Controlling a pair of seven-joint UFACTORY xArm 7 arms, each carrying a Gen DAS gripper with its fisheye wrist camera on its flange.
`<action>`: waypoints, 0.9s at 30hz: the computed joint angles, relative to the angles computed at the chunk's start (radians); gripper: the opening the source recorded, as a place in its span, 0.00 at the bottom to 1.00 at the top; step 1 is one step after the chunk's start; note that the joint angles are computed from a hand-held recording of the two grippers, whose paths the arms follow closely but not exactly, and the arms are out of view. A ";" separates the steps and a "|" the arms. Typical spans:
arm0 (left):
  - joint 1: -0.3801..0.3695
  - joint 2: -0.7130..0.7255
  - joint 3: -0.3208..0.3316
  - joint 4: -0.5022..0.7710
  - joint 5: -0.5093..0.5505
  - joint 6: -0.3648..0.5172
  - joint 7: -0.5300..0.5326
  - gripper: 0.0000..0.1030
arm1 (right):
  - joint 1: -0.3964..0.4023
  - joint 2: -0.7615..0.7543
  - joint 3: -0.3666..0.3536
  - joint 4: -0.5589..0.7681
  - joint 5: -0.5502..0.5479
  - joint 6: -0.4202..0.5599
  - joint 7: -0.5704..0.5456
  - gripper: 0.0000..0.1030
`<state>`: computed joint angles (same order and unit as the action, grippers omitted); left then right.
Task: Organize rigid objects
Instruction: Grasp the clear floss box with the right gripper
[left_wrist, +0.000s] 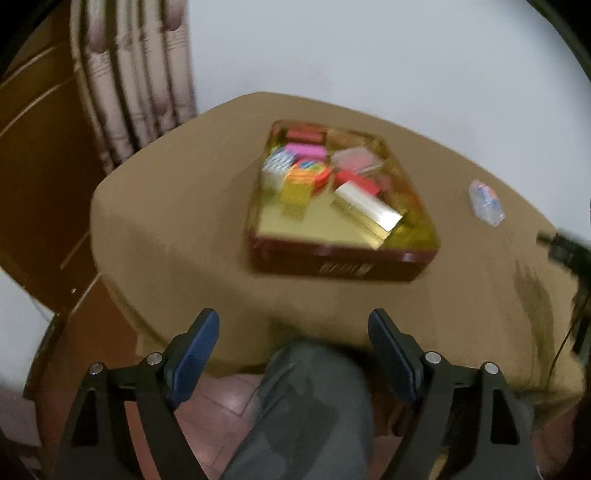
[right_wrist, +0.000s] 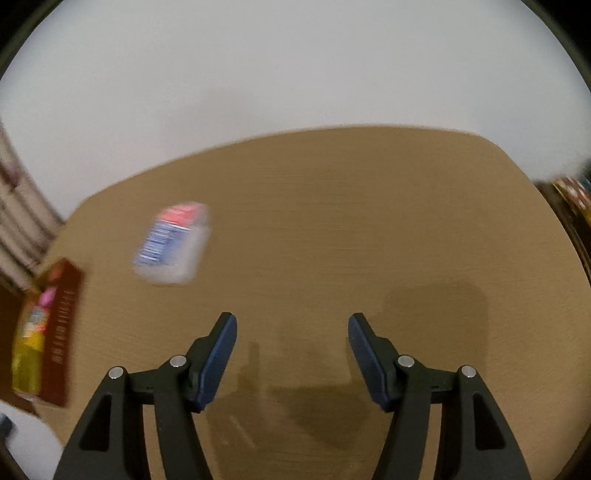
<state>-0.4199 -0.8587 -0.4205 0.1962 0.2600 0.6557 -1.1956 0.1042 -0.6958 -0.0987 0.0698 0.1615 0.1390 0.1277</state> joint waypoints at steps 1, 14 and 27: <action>-0.012 -0.013 -0.003 -0.014 -0.005 0.016 -0.003 0.78 | 0.035 0.042 0.020 0.050 0.008 0.012 0.023 0.62; -0.065 -0.018 0.097 -0.096 -0.089 -0.093 0.096 0.78 | -0.084 0.544 0.282 0.551 -0.302 0.256 0.497 0.63; -0.078 0.003 0.148 -0.116 -0.177 -0.142 0.182 0.78 | 0.038 0.803 0.186 0.788 -0.372 0.347 0.612 0.63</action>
<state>-0.4980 -0.8561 -0.2723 0.0797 0.0826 0.5137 -1.0134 0.1427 0.1075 0.0875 0.8583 -0.2100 0.4856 0.7401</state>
